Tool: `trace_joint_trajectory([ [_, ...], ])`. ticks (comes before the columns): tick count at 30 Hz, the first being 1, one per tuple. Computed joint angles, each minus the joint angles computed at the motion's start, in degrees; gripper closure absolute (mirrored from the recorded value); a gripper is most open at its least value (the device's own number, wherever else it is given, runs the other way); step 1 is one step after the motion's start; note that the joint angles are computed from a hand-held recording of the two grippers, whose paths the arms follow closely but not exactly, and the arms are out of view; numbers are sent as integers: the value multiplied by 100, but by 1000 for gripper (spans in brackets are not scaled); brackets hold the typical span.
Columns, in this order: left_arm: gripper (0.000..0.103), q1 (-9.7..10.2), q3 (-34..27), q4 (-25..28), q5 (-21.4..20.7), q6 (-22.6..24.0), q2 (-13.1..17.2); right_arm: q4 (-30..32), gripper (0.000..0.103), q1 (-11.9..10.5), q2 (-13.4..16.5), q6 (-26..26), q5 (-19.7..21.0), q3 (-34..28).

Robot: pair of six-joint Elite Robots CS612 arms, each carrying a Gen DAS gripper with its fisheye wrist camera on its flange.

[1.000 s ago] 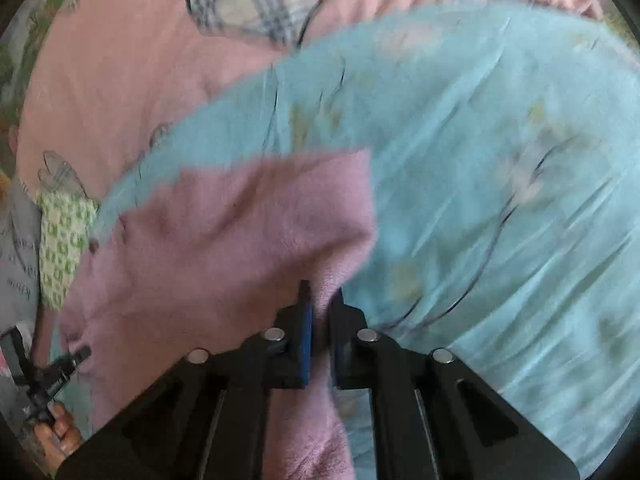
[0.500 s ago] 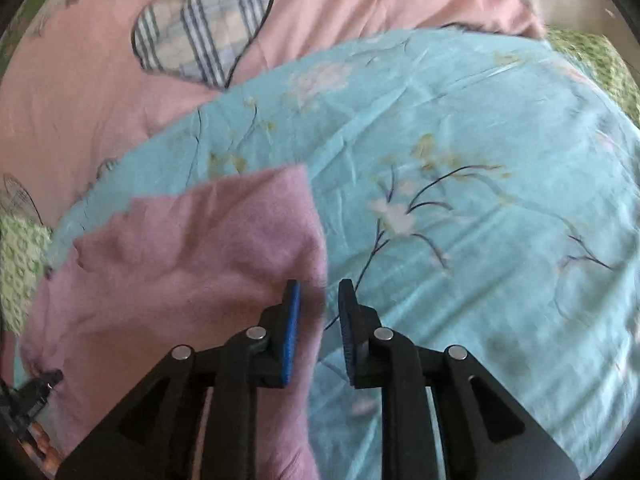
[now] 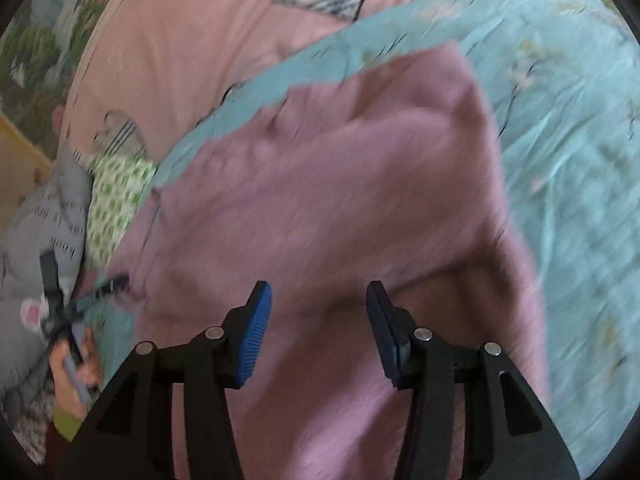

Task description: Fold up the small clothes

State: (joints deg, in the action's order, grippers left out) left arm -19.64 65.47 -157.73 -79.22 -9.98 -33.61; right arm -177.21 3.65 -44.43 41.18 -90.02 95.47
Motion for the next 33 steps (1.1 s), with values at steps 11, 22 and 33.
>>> trace_joint_trajectory([
  [11,16,389,-2780,2294,113,374,1266,-14,52,153,115,78,70,-134],
  [22,93,302,-2315,1619,-94,593,1093,39,52,196,124,99,172,-148],
  [33,93,-421,-914,-643,-1578,815,244,-677,52,234,-148,575,-217,433],
])
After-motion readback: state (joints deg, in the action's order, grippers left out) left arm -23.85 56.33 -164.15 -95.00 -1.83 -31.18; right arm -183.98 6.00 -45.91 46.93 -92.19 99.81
